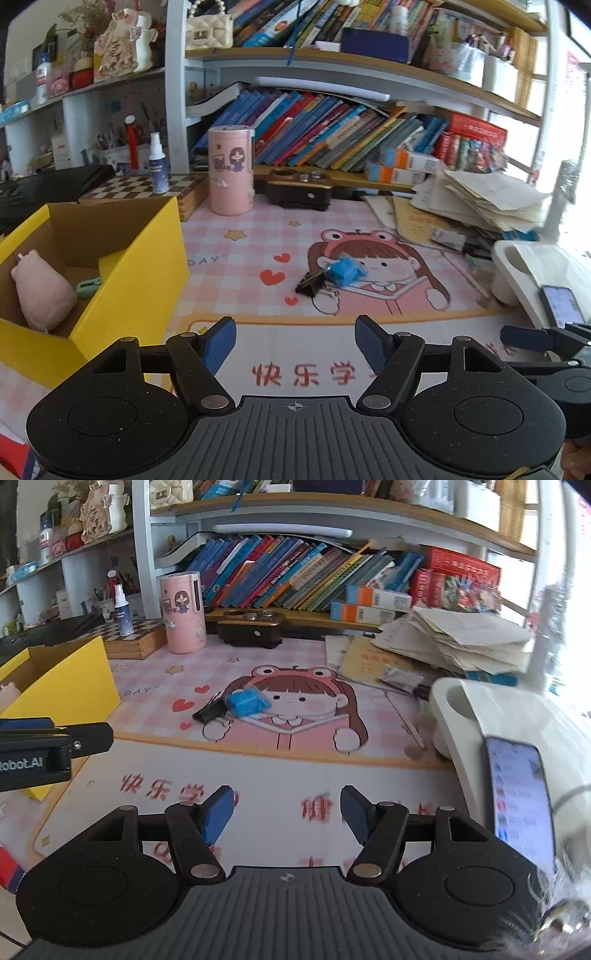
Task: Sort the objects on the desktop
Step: 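Move both open tools toward the blue packet and black binder clip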
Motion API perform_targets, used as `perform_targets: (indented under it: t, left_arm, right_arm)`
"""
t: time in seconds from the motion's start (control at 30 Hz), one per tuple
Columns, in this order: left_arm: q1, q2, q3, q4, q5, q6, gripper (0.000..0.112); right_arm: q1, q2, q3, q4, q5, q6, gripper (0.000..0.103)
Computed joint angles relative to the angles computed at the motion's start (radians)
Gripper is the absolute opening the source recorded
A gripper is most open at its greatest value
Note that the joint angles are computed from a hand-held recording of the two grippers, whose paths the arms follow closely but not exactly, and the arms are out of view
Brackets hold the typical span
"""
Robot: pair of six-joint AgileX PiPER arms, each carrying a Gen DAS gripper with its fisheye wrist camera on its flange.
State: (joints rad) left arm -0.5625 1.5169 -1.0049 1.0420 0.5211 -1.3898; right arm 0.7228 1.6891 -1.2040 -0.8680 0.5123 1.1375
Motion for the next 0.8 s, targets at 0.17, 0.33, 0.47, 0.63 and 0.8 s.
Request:
perform_targets:
  t: [0.17,0.33,0.47,0.63,0.8]
  left_arm:
    - [0.014,0.082,-0.085,-0.019,0.044,-0.004,0.072]
    - [0.035,0.142,-0.154,-0.046,0.083,0.012,0.072]
    - [0.043,0.177,-0.200,-0.064,0.119,0.038,0.072]
    - [0.054,0.199,-0.234,-0.089,0.142,0.050,0.072]
    - [0.055,0.223,-0.264,-0.108,0.149,0.085,0.072]
  right_arm:
    - [-0.102,0.085,-0.098,0.177,-0.095,-0.269,0.062]
    - [-0.171,0.204,-0.240,0.429,-0.137,-0.604,0.062]
    - [-0.202,0.335,-0.419,0.632,-0.115,-0.859,0.062]
    - [-0.206,0.533,-0.702,0.688,-0.027,-0.959,0.062]
    - [-0.214,0.744,-1.049,0.805,0.148,-1.106,0.062]
